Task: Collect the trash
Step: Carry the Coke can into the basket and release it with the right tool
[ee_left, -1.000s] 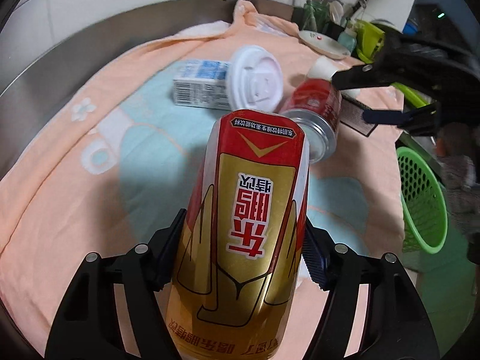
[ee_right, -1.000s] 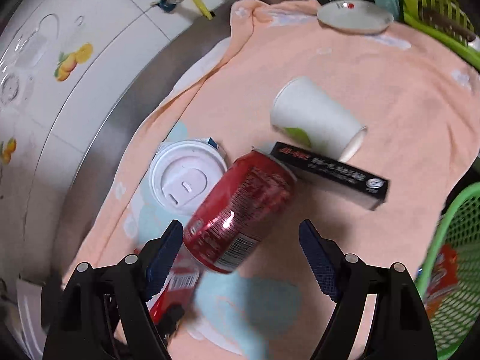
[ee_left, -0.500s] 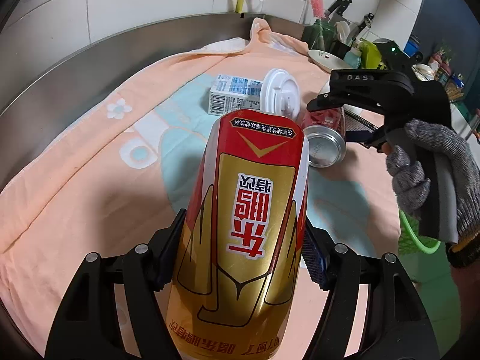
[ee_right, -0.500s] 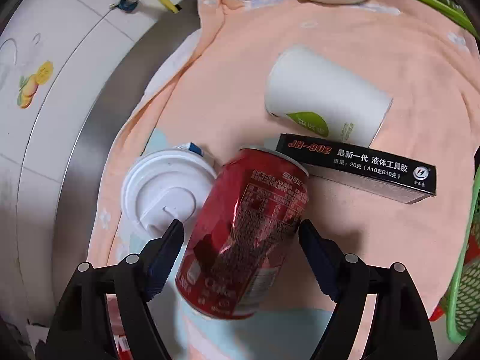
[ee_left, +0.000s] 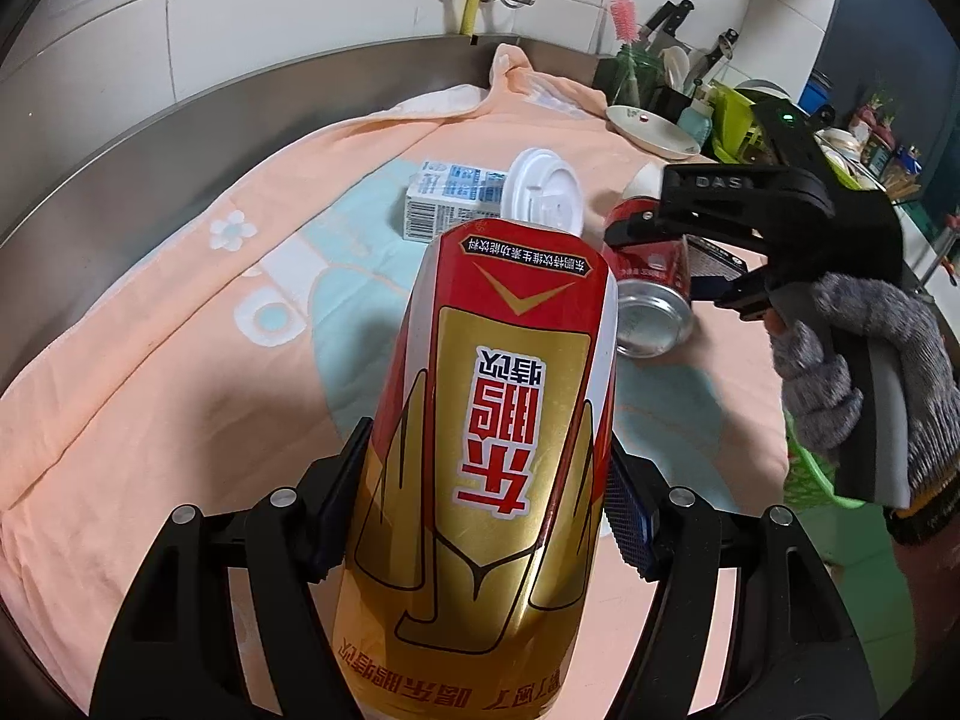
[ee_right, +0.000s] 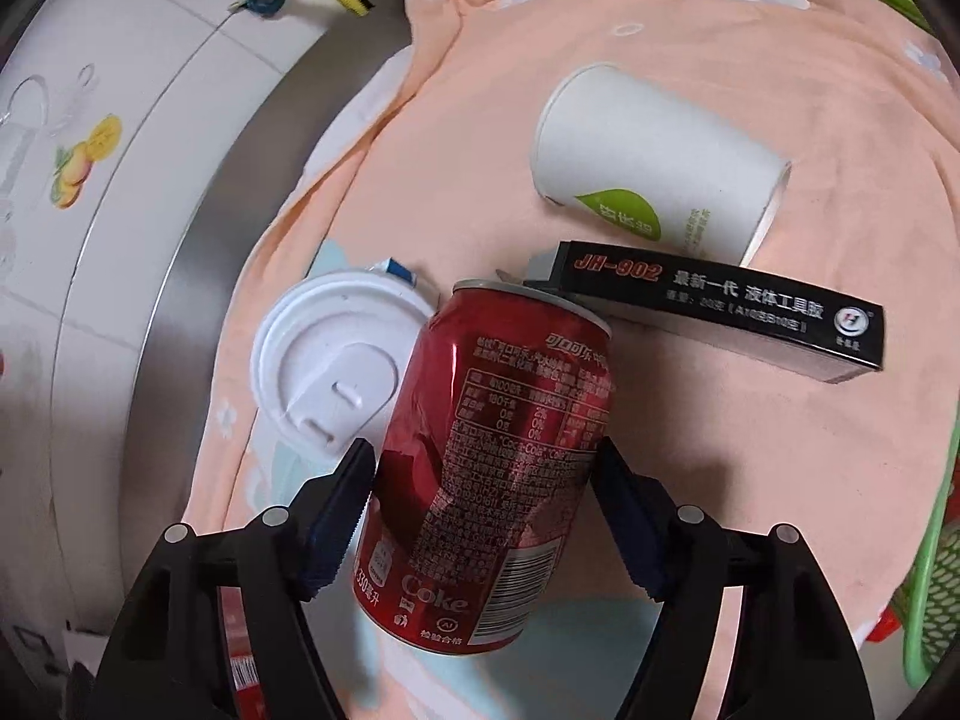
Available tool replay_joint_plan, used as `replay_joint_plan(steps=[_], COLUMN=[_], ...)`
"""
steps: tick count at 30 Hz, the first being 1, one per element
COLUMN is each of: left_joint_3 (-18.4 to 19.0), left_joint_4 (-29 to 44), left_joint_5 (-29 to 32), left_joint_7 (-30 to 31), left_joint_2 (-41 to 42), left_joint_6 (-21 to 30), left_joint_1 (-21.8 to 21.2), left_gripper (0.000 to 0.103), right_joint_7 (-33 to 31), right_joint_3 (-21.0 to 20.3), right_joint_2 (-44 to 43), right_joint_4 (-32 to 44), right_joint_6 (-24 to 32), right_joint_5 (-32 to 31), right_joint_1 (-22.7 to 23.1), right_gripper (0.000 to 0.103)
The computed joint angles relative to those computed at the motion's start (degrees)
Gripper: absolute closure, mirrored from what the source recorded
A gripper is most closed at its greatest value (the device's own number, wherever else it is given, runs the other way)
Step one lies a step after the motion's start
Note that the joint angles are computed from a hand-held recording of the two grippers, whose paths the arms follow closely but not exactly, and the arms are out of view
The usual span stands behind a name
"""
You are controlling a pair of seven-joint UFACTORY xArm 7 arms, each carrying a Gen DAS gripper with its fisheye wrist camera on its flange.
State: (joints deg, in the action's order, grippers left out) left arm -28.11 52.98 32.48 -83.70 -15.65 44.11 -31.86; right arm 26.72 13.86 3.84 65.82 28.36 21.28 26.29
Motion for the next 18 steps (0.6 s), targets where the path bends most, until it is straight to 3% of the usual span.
replay_joint_plan(steps=[2, 12, 18], left_joint_3=[-0.3, 0.1, 2.3], left_joint_4=[0.8, 8.8, 14.6], left_joint_5=[0.3, 4.7, 7.7], left_joint_7=[0.0, -0.1, -0.1], left_joint_2=[0.7, 7.5, 13.4], left_joint_6=[0.6, 3.9, 4.0], left_joint_1=[-0.1, -3.1, -6.9], left_gripper=[0.035, 0.035, 0.035], right_joint_7=[-1.4, -17.4, -22.8], right_joint_3=[0.1, -3.2, -7.7], right_joint_2=[-1.5, -12.6, -23.8], right_joint_4=[-1.4, -10.6, -19.1], right_joint_6=[-0.6, -1.3, 0.8], right_joint_5=[0.5, 16.7, 19.3], right_joint_1=[0.0, 1.1, 1.0], right_gripper=[0.033, 0.033, 0.033])
